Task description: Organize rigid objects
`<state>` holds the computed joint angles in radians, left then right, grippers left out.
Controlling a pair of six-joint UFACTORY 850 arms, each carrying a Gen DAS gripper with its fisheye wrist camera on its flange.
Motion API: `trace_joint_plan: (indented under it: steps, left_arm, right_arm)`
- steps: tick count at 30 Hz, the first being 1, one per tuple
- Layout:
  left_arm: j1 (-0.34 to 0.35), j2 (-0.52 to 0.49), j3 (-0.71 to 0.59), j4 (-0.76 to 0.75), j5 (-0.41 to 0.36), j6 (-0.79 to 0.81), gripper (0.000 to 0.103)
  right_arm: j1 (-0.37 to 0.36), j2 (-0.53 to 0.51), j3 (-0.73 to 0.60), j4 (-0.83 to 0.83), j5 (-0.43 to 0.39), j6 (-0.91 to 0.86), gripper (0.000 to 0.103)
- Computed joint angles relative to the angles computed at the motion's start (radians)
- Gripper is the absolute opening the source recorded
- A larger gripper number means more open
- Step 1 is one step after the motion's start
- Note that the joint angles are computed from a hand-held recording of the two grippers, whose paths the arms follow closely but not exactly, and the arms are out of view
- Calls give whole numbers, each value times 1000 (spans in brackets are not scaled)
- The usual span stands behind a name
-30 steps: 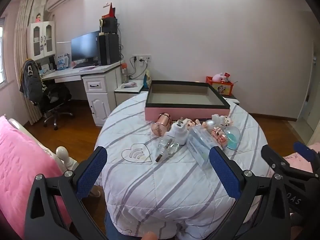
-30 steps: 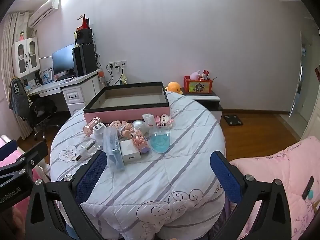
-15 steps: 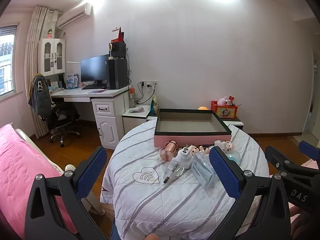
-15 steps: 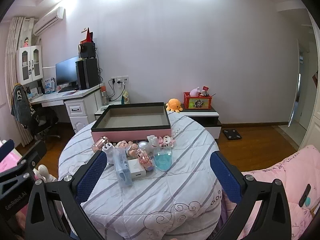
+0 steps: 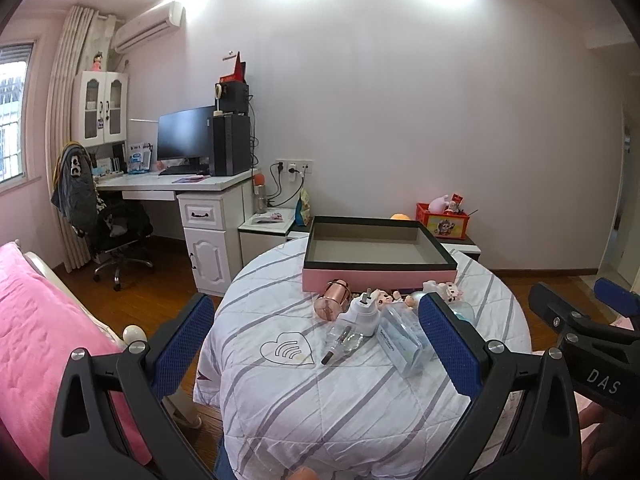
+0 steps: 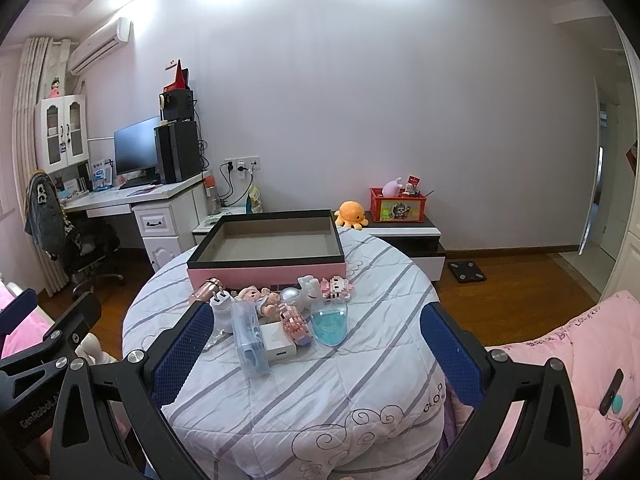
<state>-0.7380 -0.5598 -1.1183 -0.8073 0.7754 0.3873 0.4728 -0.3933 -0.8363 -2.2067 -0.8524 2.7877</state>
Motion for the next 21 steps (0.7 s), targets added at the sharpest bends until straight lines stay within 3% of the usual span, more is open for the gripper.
trace_joint_plan:
  steps: [21]
  left_arm:
    - [4,3,1,14,-11,-15,103]
  right_arm:
    - [0,7,-8,14,14,-26,103]
